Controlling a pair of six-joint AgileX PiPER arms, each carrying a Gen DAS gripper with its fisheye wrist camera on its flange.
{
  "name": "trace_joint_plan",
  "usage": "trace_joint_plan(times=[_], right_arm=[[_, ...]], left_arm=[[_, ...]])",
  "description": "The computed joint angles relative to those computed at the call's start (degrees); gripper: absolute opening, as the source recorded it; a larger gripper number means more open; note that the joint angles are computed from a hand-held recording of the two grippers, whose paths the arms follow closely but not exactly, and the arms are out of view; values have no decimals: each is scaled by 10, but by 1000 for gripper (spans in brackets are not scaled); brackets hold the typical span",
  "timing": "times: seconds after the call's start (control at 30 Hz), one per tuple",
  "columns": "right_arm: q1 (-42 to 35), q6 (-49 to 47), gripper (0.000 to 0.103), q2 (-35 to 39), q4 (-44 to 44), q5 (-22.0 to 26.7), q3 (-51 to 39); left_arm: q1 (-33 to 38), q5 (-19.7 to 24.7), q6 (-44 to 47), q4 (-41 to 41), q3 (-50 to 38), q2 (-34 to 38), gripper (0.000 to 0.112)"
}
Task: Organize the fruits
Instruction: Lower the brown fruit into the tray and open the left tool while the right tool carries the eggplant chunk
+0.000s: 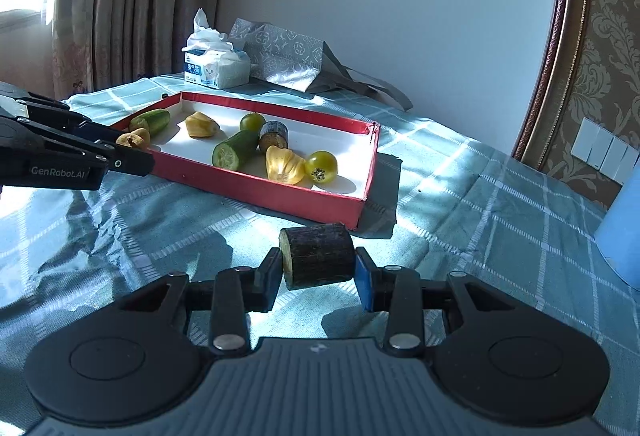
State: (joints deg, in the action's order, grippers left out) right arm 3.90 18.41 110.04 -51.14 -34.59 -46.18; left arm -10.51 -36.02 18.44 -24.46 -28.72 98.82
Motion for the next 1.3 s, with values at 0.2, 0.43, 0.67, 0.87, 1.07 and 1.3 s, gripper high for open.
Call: trace_joint_plan(times=[0.2, 0.43, 0.67, 0.87, 1.07, 1.3], right_arm=[[-3, -7, 37, -32, 11, -27, 39], [-1, -9, 37, -52, 18, -48, 67], [0, -7, 37, -56, 21, -57, 79], [-1, -3, 37, -54, 25, -65, 84], [-4, -2, 37, -59, 31, -81, 98], [-3, -1, 37, -61, 34, -79, 101]], left_arm=[[12, 10, 17, -7, -18, -9, 29], [31, 31, 55, -29, -62, -4, 29], [44, 43, 72, -37, -96, 13, 29], [53, 61, 97, -56, -138, 42, 29], [76, 99, 134, -94, -212, 97, 29], [104, 161, 186, -151, -294, 153, 29]])
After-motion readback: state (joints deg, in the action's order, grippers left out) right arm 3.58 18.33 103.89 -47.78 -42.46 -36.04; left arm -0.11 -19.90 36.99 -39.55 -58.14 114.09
